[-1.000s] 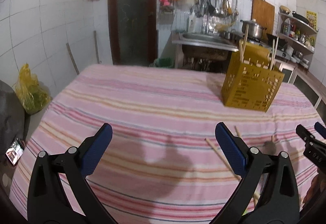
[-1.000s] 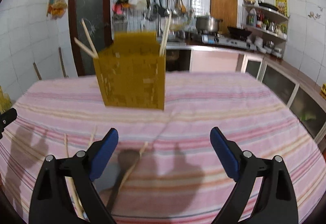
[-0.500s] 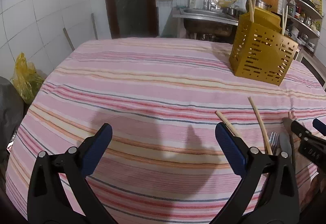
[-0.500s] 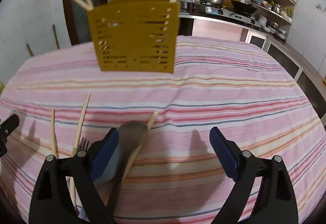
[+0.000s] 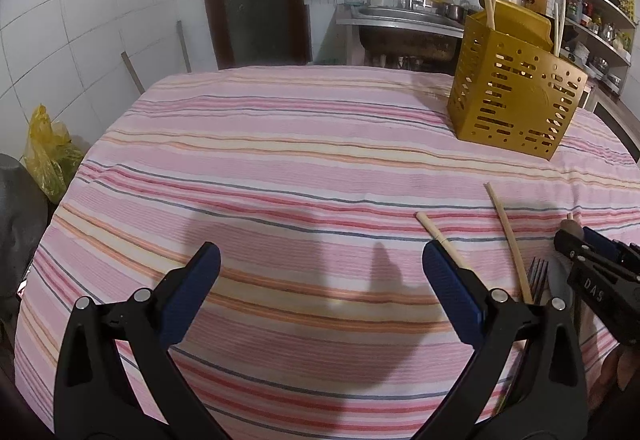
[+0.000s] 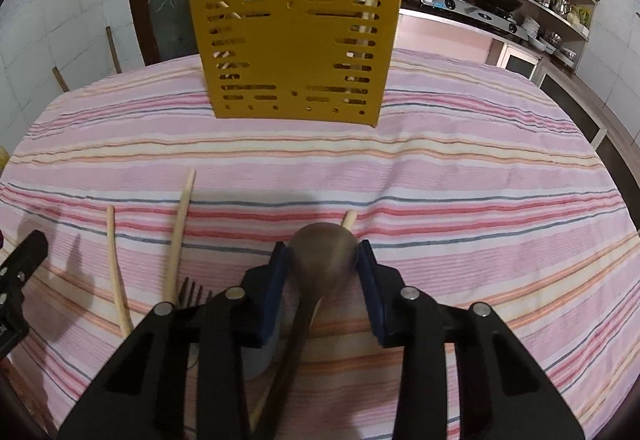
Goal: Organize utensils
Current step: 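Close the right tool on the wooden spoon while the left tool grasps a chopstick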
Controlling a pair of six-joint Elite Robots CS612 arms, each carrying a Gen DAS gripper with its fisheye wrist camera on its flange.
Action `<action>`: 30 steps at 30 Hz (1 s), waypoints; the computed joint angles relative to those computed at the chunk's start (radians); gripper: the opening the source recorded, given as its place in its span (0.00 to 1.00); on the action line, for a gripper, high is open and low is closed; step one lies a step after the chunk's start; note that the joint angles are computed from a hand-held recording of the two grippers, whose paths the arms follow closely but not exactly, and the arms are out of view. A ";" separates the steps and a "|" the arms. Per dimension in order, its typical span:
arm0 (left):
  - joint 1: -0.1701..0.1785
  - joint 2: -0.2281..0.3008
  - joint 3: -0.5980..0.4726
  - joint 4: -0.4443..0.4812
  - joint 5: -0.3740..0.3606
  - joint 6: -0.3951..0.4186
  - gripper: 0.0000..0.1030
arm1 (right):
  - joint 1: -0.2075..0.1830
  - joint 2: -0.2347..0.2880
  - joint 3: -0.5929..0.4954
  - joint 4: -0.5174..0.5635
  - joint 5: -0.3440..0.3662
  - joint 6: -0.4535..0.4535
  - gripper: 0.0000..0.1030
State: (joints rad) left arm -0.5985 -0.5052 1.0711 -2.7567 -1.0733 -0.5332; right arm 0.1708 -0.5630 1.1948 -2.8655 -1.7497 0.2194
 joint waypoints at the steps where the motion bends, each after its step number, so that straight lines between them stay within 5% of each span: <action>1: 0.000 0.001 -0.008 0.015 -0.007 -0.011 0.95 | -0.001 0.000 0.000 -0.003 0.006 -0.002 0.35; 11: -0.007 0.051 -0.143 0.184 -0.094 -0.087 0.91 | -0.046 -0.029 0.065 -0.076 0.093 -0.005 0.35; 16: -0.005 0.094 -0.226 0.291 -0.168 -0.152 0.64 | -0.067 -0.039 0.094 -0.108 0.104 0.002 0.35; 20: -0.016 0.102 -0.235 0.291 -0.125 -0.198 0.52 | -0.072 -0.040 0.105 -0.143 0.108 -0.004 0.35; 25: -0.020 0.105 -0.244 0.291 -0.135 -0.218 0.24 | -0.075 -0.038 0.115 -0.179 0.124 -0.008 0.35; 30: -0.022 0.117 -0.268 0.308 -0.123 -0.211 0.17 | -0.079 -0.041 0.130 -0.212 0.136 -0.007 0.35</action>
